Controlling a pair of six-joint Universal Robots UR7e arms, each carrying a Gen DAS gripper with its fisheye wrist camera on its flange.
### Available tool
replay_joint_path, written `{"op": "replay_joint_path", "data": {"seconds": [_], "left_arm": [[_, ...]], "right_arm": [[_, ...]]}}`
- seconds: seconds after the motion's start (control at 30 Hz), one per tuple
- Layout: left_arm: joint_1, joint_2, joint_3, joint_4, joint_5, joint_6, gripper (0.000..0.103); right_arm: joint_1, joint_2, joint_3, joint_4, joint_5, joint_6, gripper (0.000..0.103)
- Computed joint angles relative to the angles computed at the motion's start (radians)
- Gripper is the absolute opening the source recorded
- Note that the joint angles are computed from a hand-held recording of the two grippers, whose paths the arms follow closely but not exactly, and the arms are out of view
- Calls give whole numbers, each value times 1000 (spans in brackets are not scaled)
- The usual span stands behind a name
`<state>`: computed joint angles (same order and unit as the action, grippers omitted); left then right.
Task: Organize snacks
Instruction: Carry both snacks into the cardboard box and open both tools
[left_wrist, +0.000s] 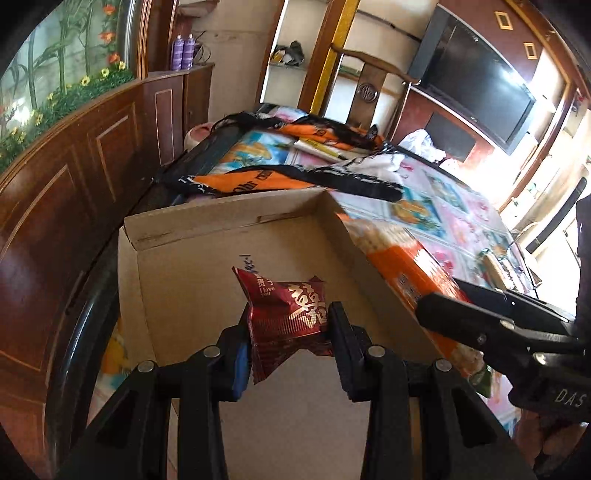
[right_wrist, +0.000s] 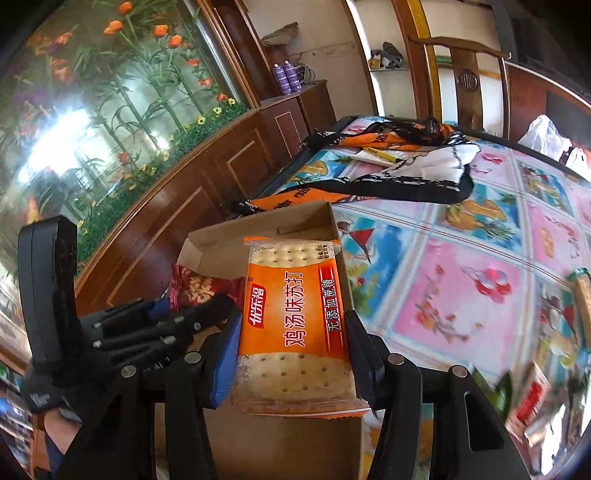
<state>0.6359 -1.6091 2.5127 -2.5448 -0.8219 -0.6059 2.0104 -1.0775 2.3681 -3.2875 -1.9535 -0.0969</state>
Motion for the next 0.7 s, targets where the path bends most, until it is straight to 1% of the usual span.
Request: {"op": "replay_joint_path", "data": {"seconds": [0.17, 0.2, 0.33, 0.7], "left_arm": [[51, 33, -25, 20, -2, -10, 37], [54, 39, -27, 26, 0, -16, 37], [62, 49, -24, 37, 5, -22, 37], [78, 57, -19, 13, 3, -7, 41]], "right_arm": [[-19, 87, -80, 25, 11, 16, 58], [-26, 100, -94, 39, 19, 20, 58], [-39, 149, -134, 51, 13, 31, 58], [-66, 186, -150, 56, 21, 27, 58]]}}
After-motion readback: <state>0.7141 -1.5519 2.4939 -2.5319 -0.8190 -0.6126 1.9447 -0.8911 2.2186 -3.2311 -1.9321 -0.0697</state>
